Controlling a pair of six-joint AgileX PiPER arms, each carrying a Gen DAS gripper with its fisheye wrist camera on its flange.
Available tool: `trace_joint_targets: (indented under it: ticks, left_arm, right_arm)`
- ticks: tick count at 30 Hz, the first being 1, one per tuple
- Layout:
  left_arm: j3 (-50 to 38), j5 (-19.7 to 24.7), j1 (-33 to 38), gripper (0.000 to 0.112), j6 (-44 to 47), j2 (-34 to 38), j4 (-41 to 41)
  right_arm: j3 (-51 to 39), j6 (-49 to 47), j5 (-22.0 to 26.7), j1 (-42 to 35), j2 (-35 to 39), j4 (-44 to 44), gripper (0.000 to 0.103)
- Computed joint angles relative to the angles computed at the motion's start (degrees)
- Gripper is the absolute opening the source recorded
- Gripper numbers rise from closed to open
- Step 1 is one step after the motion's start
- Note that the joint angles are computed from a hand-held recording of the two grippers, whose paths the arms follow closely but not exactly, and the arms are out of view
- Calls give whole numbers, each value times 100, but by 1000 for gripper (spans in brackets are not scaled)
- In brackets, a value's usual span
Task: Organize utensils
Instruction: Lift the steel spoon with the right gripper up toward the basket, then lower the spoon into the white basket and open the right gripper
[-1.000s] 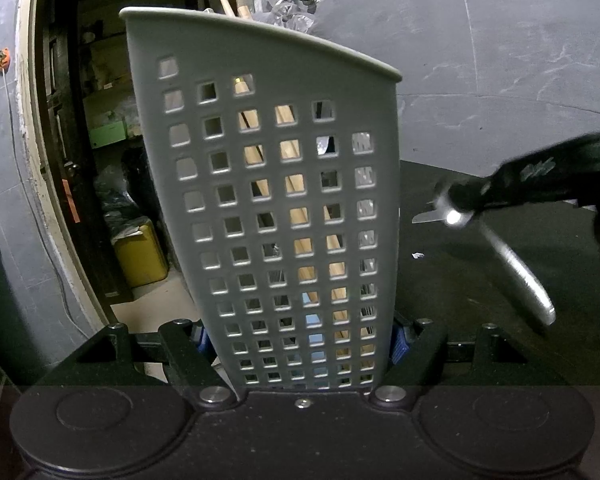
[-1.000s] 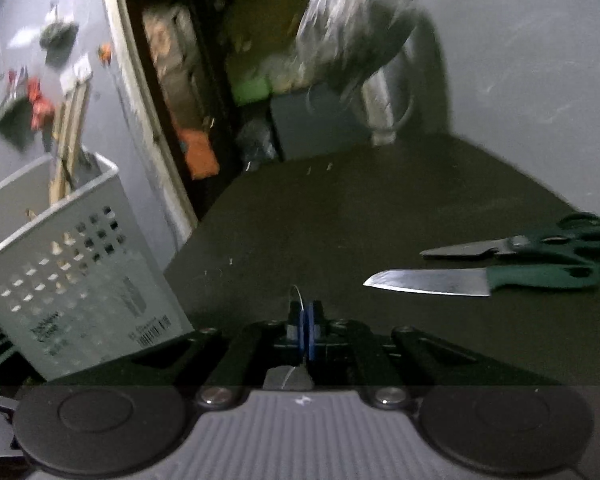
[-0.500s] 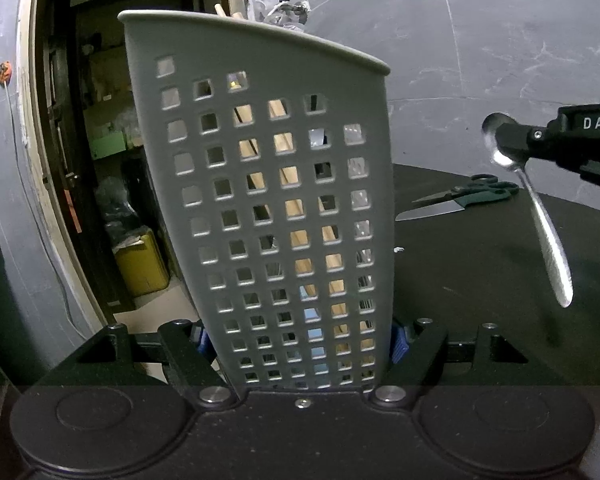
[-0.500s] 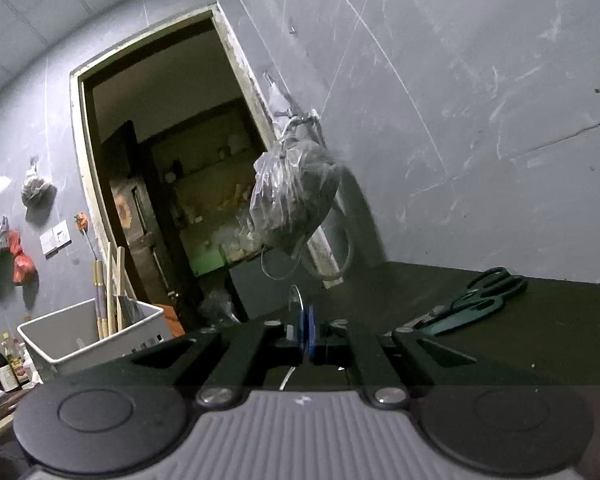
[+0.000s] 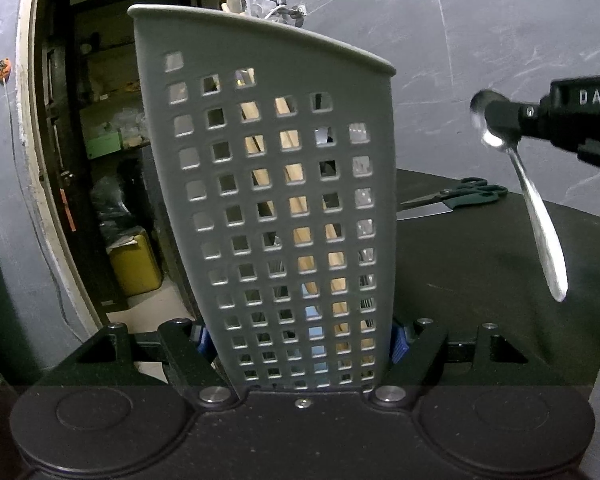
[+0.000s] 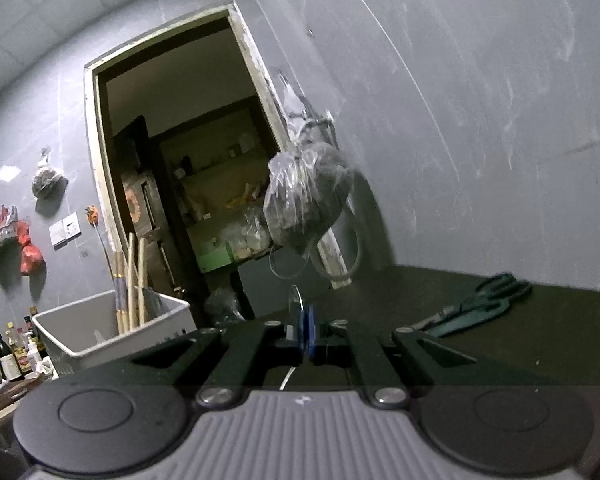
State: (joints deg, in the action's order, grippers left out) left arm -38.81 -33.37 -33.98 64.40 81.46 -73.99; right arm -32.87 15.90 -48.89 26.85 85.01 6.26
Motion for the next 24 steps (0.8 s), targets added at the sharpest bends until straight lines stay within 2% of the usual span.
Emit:
trace_joint_targets:
  ticks: [12,16,24]
  left_arm:
    - [103,120,177,77,-398,32,505]
    - [64,141,205,77,-364,70,515]
    - [58,56,123,77,-284,80,406]
  right_arm:
    - [118,-981,-463,601,-296,1055,3]
    - [-74,-1178,-566,673,-388,1051,3]
    - [-771,-988,-823,715,-268,352,4]
